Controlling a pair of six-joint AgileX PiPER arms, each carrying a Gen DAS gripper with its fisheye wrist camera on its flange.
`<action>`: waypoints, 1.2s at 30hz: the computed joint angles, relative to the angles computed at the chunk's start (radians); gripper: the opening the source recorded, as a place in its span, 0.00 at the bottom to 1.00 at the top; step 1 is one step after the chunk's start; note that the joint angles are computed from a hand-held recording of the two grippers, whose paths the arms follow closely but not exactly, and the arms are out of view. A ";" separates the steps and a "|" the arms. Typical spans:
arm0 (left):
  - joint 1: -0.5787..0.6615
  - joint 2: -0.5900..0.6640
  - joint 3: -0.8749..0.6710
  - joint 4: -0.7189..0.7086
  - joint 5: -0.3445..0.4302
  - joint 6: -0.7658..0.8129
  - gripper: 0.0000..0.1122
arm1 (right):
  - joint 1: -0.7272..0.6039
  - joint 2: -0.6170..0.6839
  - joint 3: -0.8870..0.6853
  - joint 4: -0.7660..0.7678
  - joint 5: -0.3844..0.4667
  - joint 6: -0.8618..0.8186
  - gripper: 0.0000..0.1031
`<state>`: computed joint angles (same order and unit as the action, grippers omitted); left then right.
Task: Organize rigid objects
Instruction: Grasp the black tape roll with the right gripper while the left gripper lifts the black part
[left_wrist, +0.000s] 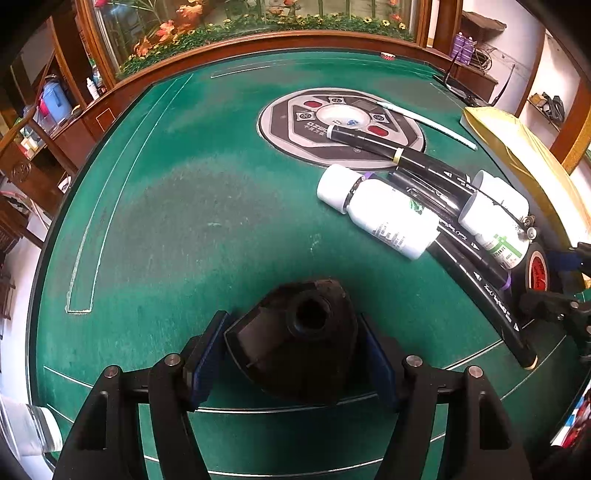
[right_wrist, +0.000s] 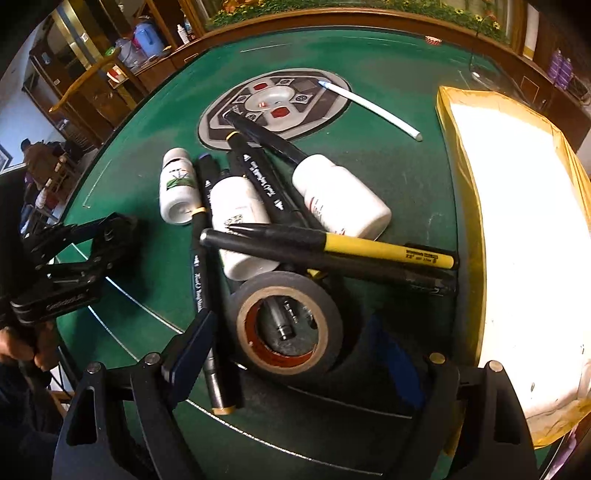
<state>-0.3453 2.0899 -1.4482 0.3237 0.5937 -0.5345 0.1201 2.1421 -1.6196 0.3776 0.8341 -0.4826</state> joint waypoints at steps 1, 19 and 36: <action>0.000 0.001 -0.001 0.002 -0.001 -0.002 0.65 | 0.004 0.003 -0.001 -0.012 -0.004 0.007 0.77; 0.009 -0.049 0.045 -0.060 -0.066 0.042 0.65 | 0.012 -0.051 0.049 0.056 0.012 -0.074 0.61; -0.054 -0.119 0.007 -0.060 -0.055 0.063 0.64 | -0.066 -0.160 0.133 0.268 0.044 -0.214 0.61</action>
